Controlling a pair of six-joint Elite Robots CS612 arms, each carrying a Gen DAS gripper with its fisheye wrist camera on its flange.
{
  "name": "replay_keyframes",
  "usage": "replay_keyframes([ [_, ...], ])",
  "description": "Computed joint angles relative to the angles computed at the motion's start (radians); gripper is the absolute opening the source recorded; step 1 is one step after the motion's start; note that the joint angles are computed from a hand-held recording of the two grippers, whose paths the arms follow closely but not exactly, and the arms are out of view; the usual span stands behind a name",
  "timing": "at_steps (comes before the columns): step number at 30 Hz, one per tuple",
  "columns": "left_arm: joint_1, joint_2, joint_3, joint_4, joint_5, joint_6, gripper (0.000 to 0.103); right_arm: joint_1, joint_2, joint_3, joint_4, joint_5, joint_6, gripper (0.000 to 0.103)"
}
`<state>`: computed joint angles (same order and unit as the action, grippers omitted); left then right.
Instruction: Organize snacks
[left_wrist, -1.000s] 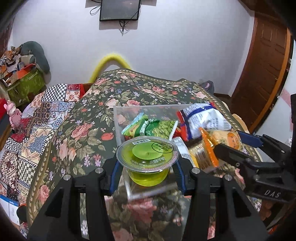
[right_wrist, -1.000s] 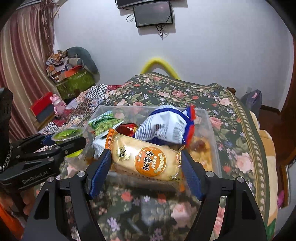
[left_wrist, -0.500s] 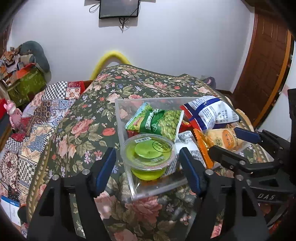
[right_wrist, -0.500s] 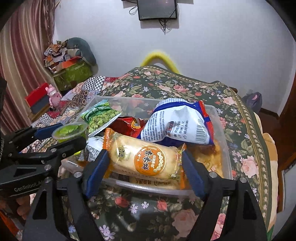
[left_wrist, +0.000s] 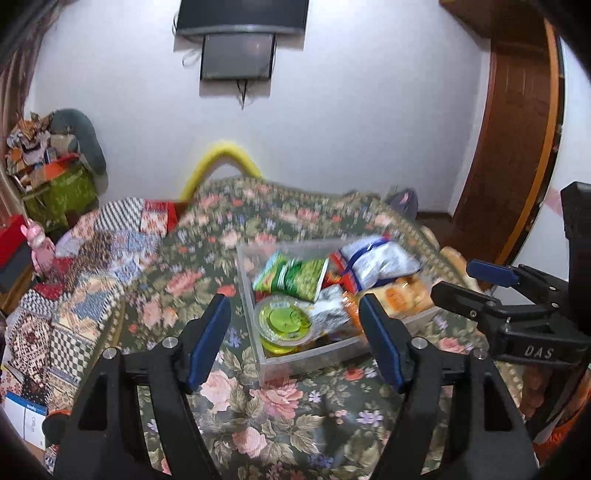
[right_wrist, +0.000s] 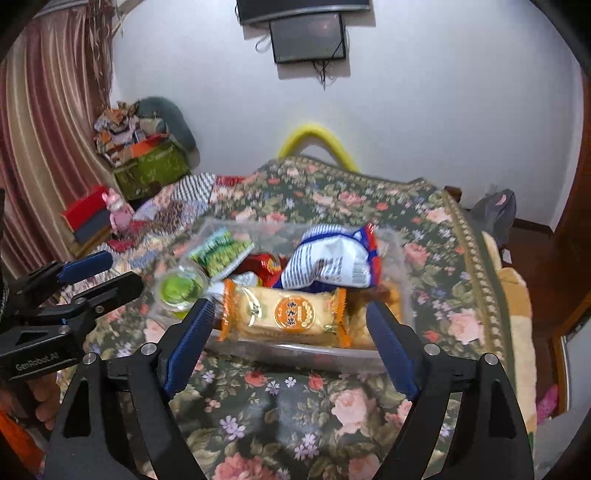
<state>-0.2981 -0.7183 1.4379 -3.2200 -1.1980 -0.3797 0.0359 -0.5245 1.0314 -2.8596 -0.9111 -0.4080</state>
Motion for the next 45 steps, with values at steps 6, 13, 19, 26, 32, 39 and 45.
replay_keyframes([
  [6,-0.046,-0.068,0.103,-0.185,0.088,0.048,0.072,-0.036,-0.074,0.124,-0.194,0.091,0.087,0.082],
  [13,-0.096,-0.12,0.18,-0.328,0.156,0.108,0.078,-0.069,-0.132,0.242,-0.424,0.162,0.173,0.085],
  [19,-0.129,-0.144,0.22,-0.392,0.196,0.151,0.087,-0.079,-0.152,0.297,-0.54,0.168,0.217,0.097],
  [26,-0.152,-0.146,0.24,-0.425,0.23,0.169,0.098,-0.082,-0.161,0.335,-0.614,0.141,0.219,0.103],
  [32,-0.159,-0.143,0.245,-0.429,0.239,0.163,0.1,-0.088,-0.166,0.354,-0.626,0.146,0.237,0.103],
  [39,-0.156,-0.143,0.248,-0.429,0.232,0.148,0.1,-0.092,-0.166,0.36,-0.628,0.144,0.246,0.103],
  [45,-0.155,-0.141,0.246,-0.425,0.228,0.146,0.1,-0.093,-0.165,0.36,-0.635,0.144,0.257,0.103],
])
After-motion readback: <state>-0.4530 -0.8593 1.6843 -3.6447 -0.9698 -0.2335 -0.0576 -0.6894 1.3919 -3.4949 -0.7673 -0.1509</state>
